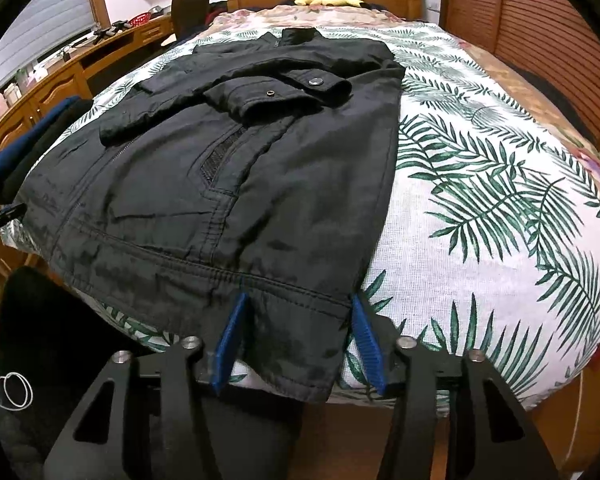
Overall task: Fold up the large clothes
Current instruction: 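Move both tools to the jacket hem and close them on it, then lift the hem with both tools and carry it toward the collar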
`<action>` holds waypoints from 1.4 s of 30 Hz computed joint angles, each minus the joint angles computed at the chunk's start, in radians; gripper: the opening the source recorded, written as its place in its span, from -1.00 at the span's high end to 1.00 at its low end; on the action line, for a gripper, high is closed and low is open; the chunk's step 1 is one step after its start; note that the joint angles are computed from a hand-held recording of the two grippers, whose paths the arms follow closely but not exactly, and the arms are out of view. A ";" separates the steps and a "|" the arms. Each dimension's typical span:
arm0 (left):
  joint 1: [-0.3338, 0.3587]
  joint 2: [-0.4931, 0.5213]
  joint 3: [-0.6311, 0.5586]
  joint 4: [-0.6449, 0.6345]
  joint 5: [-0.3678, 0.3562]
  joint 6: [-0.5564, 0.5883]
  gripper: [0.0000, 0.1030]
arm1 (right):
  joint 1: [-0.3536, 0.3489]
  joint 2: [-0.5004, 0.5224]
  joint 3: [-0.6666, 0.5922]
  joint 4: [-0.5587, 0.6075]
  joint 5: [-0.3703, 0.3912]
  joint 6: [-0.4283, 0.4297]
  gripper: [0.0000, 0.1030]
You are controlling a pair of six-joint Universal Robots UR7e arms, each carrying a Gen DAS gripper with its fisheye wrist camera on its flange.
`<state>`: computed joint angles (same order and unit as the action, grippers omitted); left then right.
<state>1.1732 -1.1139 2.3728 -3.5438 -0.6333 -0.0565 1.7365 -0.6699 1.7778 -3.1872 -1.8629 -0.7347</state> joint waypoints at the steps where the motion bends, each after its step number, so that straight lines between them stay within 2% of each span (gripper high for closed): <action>1: -0.003 -0.001 -0.001 0.005 0.005 -0.002 0.47 | -0.002 -0.003 0.001 0.002 0.006 0.002 0.23; 9: -0.026 -0.013 0.002 0.006 0.026 0.002 0.79 | -0.013 -0.030 0.023 -0.001 0.083 0.003 0.67; 14: -0.093 -0.029 0.004 -0.082 0.060 0.075 0.88 | 0.001 -0.061 0.040 -0.052 0.150 -0.014 0.77; 20: -0.214 -0.044 -0.060 -0.180 0.119 0.262 0.89 | 0.045 -0.113 0.024 -0.084 0.241 0.001 0.81; 25: -0.282 -0.055 -0.124 -0.233 0.137 0.393 0.89 | 0.078 -0.170 0.022 -0.100 0.304 0.025 0.82; 31: -0.373 -0.068 -0.197 -0.317 0.203 0.591 0.89 | 0.130 -0.278 0.075 -0.148 0.331 -0.003 0.83; 36: -0.461 -0.103 -0.215 -0.440 0.238 0.745 0.89 | 0.158 -0.399 0.157 -0.186 0.370 -0.022 0.83; 42: -0.557 -0.118 -0.258 -0.589 0.276 0.984 0.89 | 0.186 -0.524 0.239 -0.214 0.396 -0.041 0.83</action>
